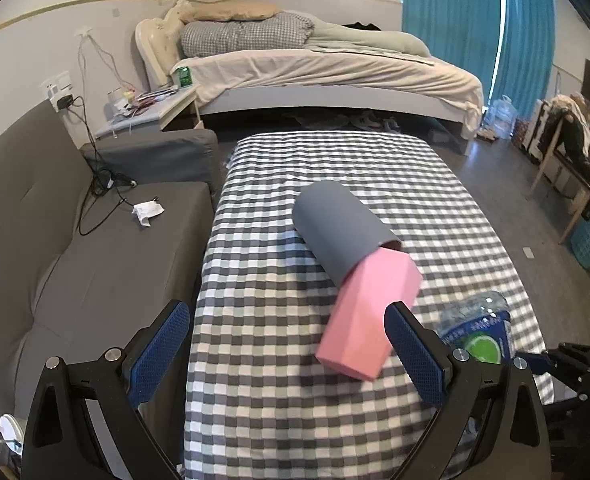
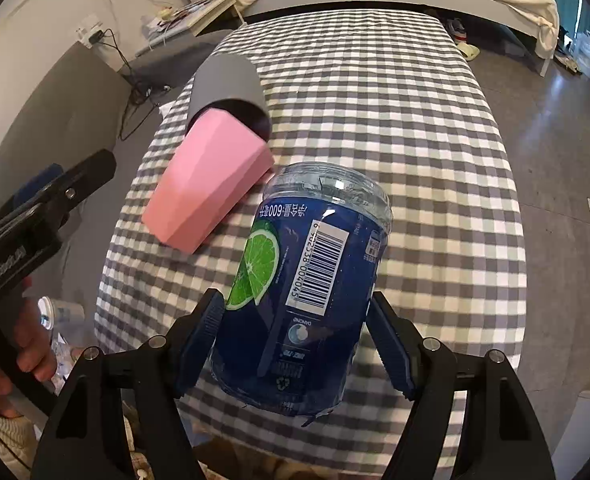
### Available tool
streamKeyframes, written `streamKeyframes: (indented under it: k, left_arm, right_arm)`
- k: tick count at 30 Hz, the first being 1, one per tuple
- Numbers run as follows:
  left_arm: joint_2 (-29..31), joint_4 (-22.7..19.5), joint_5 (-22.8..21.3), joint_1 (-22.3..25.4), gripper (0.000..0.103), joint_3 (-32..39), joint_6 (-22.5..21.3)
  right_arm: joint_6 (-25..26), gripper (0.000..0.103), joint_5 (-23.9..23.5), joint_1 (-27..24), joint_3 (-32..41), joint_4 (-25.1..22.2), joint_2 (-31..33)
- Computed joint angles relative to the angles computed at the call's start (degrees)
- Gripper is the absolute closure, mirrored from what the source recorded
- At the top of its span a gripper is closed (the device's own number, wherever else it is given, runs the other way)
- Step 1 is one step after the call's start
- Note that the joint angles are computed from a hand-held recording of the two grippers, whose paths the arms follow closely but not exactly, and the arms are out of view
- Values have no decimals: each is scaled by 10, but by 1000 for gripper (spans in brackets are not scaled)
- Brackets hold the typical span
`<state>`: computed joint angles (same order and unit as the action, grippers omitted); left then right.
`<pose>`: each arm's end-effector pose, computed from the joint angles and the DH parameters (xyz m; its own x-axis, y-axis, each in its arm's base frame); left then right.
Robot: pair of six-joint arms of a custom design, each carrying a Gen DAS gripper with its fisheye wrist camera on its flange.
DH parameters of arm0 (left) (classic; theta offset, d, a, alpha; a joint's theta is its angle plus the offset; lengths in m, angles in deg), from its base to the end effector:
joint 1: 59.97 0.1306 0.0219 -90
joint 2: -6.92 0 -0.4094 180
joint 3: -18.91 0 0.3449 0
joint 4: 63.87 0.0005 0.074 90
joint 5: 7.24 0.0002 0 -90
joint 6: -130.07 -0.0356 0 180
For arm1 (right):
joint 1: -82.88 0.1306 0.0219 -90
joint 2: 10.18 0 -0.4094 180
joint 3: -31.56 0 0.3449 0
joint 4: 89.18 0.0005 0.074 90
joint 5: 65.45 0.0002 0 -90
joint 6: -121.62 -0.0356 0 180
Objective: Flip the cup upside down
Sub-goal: 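Lift the bottle off the table with the right gripper, then grasp the bottle with the left gripper while the right gripper releases it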
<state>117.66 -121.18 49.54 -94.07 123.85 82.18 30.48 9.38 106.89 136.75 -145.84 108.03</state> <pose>0.4717 -0.2964 0.3860 -0.7248 -0.1867 -0.6632 -0.2995 0.9523 0.0592 0.5344 0.2477 0.3120 -0.8659 -0.3647 -0.3423 -0.4586 0.8521 0.2523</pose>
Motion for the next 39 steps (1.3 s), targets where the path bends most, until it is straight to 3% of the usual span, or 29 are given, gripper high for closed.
streamKeyframes:
  k: [2,4,5,8,14,18,23,29,34,39]
  left_arm:
    - [-2,-1,-6,-4,2,2,2]
    - [-8,7,-7,-7,2,-2,1]
    - [-13,15,-7,-8,2,-6,-2]
    - [-20,28,-10,-15,2,-12,-18]
    - [-11,9,-10,-32,2,9,-21]
    - [7,-5,13,-42,2,38,-21]
    - [50,-34,47,-49,2,97,-21]
    - [109,-63,116,-47,2,171,-18]
    - [166,-113,144,-42,2,242,-19]
    - [196,-128,171,-36,2,279,-24]
  right_arm:
    - [-7,28,12,4,-6,6,-4]
    - [-13,12,13,7,-11,8,-13]
    - [-17,11,10,4,-21,15,-23]
    - [-24,11,-6,-10,-61,53,-64]
    - [-23,11,75,-32,-106,125,-129]
    - [-6,11,132,-40,-122,154,-154]
    - [18,11,159,-48,-125,158,-156]
    - [17,11,159,-63,-116,164,-146]
    - [17,11,142,-76,-109,171,-134]
    - [11,11,128,-85,-98,174,-118]
